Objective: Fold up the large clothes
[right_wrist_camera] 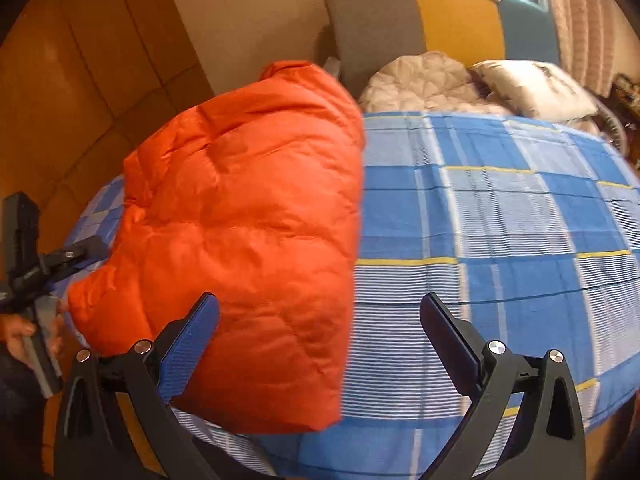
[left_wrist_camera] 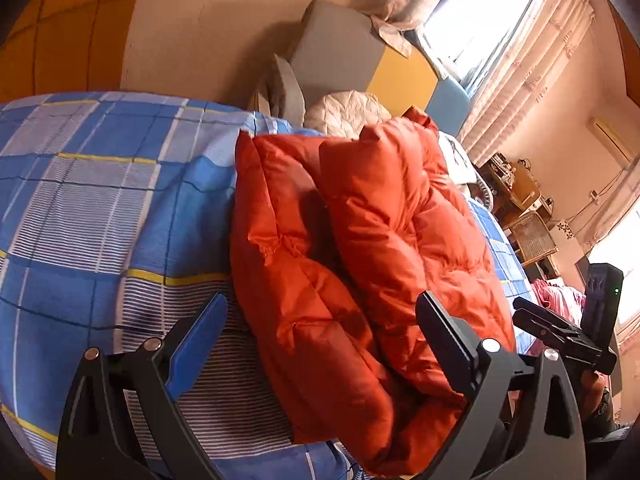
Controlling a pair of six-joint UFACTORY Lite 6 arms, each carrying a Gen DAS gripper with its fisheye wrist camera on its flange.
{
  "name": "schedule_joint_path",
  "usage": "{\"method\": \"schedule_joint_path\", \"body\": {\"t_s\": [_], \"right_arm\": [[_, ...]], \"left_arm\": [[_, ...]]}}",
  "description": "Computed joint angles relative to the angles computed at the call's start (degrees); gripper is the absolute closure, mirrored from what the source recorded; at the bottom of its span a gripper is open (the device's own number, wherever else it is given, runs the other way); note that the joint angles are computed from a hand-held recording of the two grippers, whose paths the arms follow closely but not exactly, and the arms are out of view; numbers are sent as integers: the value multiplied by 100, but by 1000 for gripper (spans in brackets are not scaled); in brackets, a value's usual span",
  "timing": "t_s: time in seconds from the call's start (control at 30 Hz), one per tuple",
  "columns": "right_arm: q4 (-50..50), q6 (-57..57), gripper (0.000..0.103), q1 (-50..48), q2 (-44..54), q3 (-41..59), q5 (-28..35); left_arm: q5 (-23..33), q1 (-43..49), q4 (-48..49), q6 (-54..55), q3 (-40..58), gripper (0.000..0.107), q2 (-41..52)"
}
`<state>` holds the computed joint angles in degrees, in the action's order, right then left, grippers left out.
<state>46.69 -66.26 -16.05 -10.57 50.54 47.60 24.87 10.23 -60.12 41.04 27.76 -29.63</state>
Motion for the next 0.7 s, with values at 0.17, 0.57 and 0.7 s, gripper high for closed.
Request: {"method": "schedule_joint_path", "body": {"t_s": [0.17, 0.57, 0.7], "right_arm": [[174, -82, 3, 197, 161, -30, 69], [698, -412, 3, 283, 1369, 375, 701], [808, -458, 3, 162, 1698, 518, 995]], "left_arm": [[217, 213, -1235, 1468, 81, 12, 766], [1480, 792, -3746, 4502, 170, 22, 2780], [1882, 868, -4191, 5128, 30, 34, 2992]]}}
